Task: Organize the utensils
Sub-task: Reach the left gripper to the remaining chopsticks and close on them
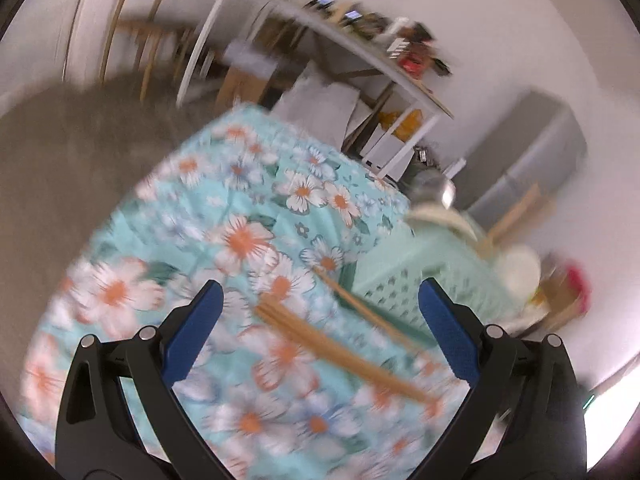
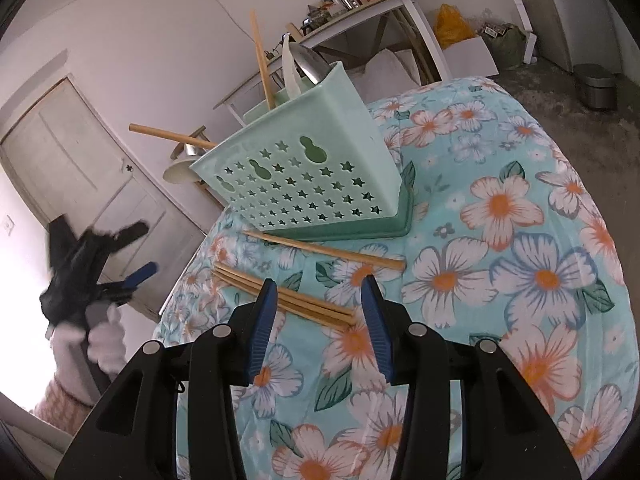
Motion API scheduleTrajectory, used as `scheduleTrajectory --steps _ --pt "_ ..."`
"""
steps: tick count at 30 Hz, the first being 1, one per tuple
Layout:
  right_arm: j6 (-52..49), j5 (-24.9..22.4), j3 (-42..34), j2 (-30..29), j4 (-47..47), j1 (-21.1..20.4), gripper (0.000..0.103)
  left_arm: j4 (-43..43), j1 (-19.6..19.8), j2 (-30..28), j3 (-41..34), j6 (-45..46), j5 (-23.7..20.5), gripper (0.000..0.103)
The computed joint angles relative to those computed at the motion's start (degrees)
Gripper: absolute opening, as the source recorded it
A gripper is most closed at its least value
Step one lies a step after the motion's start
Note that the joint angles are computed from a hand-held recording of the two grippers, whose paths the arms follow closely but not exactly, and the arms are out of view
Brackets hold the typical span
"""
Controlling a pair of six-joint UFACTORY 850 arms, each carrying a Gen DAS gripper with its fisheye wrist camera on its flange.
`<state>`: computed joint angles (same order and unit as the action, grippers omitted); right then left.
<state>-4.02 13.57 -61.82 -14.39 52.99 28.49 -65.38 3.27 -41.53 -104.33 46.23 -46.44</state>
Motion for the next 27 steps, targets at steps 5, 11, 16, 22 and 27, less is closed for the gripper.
scheduleTrajectory --steps 5,11,16,22,27 --pt "4.8 0.3 1.1 0.6 -3.8 -0.7 0.043 4.2 -0.1 -12.6 -16.4 -22.4 -11.1 0.059" --pt "8.9 0.9 2.7 1.4 -6.7 -1.4 0.043 2.3 -0.9 -19.3 -24.2 -31.9 -16.0 0.042" --pt "14.3 0.9 3.1 1.2 -11.3 -1.9 0.043 2.8 -1.9 -22.1 -28.4 -35.8 -17.6 0.033" --pt "20.6 -0.1 2.3 0.3 -17.7 -2.2 0.043 4.8 -2.8 -26.8 -34.6 -43.9 -19.3 0.026" --pt "15.9 0.2 1.8 0.2 -14.0 -1.7 0.043 4.6 -3.2 -29.6 -38.4 -48.2 -19.0 0.026"
